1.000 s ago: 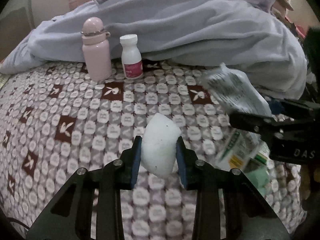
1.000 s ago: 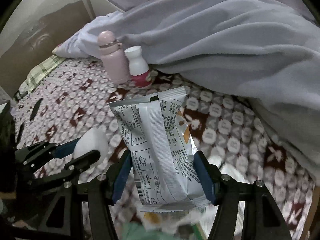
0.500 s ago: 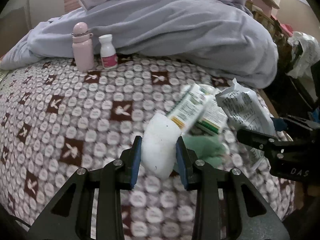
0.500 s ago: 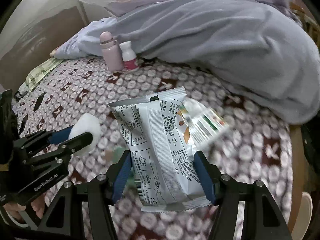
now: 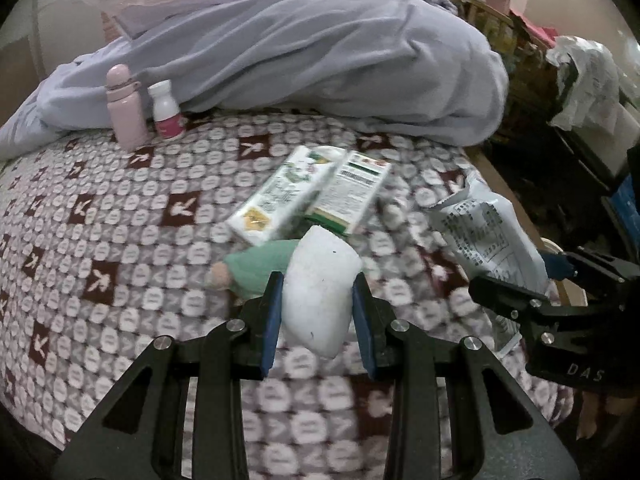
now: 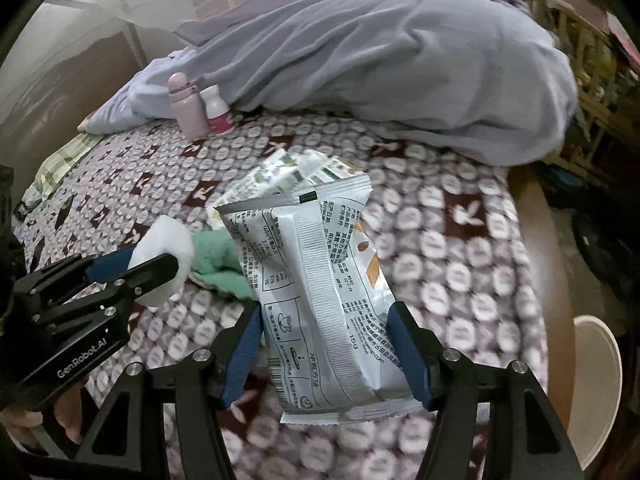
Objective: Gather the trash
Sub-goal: 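Carry the white snack bag and tissue block toward the cream bucket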
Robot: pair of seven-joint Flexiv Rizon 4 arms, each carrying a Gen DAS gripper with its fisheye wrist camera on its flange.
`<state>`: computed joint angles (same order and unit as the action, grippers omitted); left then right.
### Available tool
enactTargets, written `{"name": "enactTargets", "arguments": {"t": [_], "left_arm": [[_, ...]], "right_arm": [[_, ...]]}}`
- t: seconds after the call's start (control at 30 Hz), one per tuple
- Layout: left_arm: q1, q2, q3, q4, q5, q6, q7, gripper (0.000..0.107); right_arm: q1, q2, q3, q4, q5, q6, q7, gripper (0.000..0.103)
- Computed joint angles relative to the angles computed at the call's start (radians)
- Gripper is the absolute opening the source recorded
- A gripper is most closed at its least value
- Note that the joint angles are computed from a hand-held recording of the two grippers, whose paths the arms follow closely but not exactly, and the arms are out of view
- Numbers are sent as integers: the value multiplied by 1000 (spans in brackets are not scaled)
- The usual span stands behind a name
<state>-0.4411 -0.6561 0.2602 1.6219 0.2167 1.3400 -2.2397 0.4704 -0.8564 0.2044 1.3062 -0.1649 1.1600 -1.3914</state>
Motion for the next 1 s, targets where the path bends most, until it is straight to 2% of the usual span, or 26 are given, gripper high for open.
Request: {"name": "enactTargets", "arguments": {"t": [0.13, 0.4, 0.63, 1.0], "left_arm": [[-25, -22, 3, -42, 9, -15, -7, 31], [-25, -55, -50, -111, -1, -52, 41, 31], [-18, -113, -116, -205, -43, -70, 128, 31], [-7, -232, -233, -385, -174, -111, 310, 31]], "right_arm": [[-19, 35, -12, 69, 7, 40, 10, 62], [-59, 78, -22, 146, 4, 86, 34, 62], [-86, 123, -58, 222, -19, 123, 74, 62], [-163, 176, -106, 322, -41, 147, 149, 62]]}}
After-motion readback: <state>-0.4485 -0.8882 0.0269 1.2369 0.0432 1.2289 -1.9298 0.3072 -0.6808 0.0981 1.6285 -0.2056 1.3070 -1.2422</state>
